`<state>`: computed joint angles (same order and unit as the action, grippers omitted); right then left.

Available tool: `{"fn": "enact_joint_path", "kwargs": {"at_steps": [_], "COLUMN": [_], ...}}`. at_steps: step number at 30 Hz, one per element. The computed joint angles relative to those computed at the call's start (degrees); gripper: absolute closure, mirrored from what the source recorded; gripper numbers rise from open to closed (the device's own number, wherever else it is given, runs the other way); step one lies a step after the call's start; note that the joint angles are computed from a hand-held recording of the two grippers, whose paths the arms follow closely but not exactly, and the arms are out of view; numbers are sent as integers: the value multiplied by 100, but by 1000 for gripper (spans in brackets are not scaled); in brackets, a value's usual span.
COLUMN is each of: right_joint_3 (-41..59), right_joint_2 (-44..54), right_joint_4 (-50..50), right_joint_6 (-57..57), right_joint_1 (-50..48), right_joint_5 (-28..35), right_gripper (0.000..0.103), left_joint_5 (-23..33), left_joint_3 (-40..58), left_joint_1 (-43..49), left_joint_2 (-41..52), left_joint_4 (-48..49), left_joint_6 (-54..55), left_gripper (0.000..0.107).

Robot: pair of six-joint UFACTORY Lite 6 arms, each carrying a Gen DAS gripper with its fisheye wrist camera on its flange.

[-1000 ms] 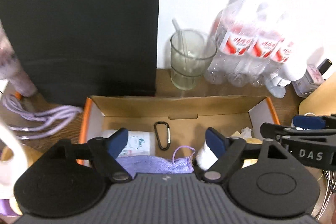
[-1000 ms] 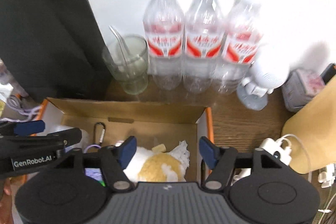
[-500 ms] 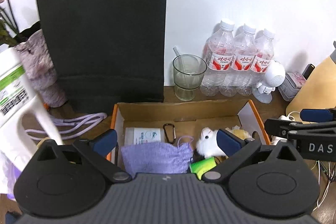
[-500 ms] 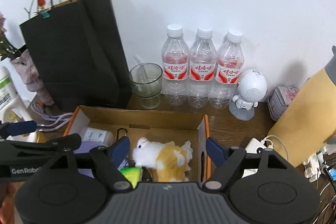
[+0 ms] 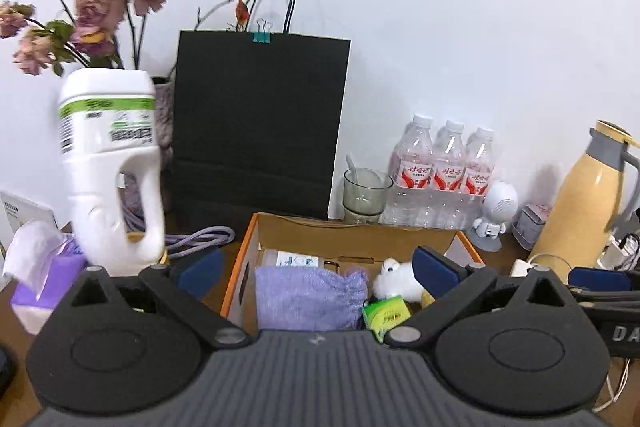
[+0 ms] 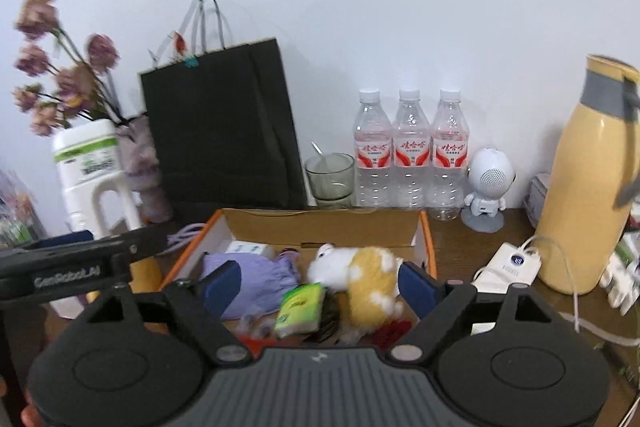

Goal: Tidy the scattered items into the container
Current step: 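Withdraw both open tools from the box toward the remaining items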

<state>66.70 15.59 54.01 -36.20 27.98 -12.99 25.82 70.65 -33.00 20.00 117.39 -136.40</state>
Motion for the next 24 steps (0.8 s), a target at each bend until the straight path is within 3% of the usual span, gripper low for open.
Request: {"fn": "enact_joint_path", "kwargs": {"at_steps": [4, 9, 13, 15, 20, 24], "right_joint_3": [-1597, -3528, -4708, -5095, -5523, -5358], "right_joint_2": [-739, -1437, -1943, -1991, -1637, -1225], "right_joint_4": [-1940, -2085, -1358, -714, 587, 538], "right_joint_6": [2297, 3058, 3311, 3300, 3881, 4082], "right_joint_1": [278, 1090, 2126, 2849, 4507, 4651], "right_joint_5": [-900, -2700, -3654, -4202, -4962, -4930], "right_gripper": [15, 15, 15, 13, 13, 14], "left_joint_5": [1151, 2214, 3424, 3769, 4201, 4132], "left_joint_3": [-1490, -3156, -4506, -4974, -5516, -5488], "left_joint_1": [-467, -969, -1805, -2234, -3247, -3206], "left_joint_2": [-585, -1086, -1230, -1251, -1245, -1111], "left_joint_4": [992, 1287, 979, 720, 123, 390], "left_joint_6": [-1268, -2343, -2937, -3103, -3110, -3140], "left_gripper": [4, 4, 4, 4, 4, 4]}}
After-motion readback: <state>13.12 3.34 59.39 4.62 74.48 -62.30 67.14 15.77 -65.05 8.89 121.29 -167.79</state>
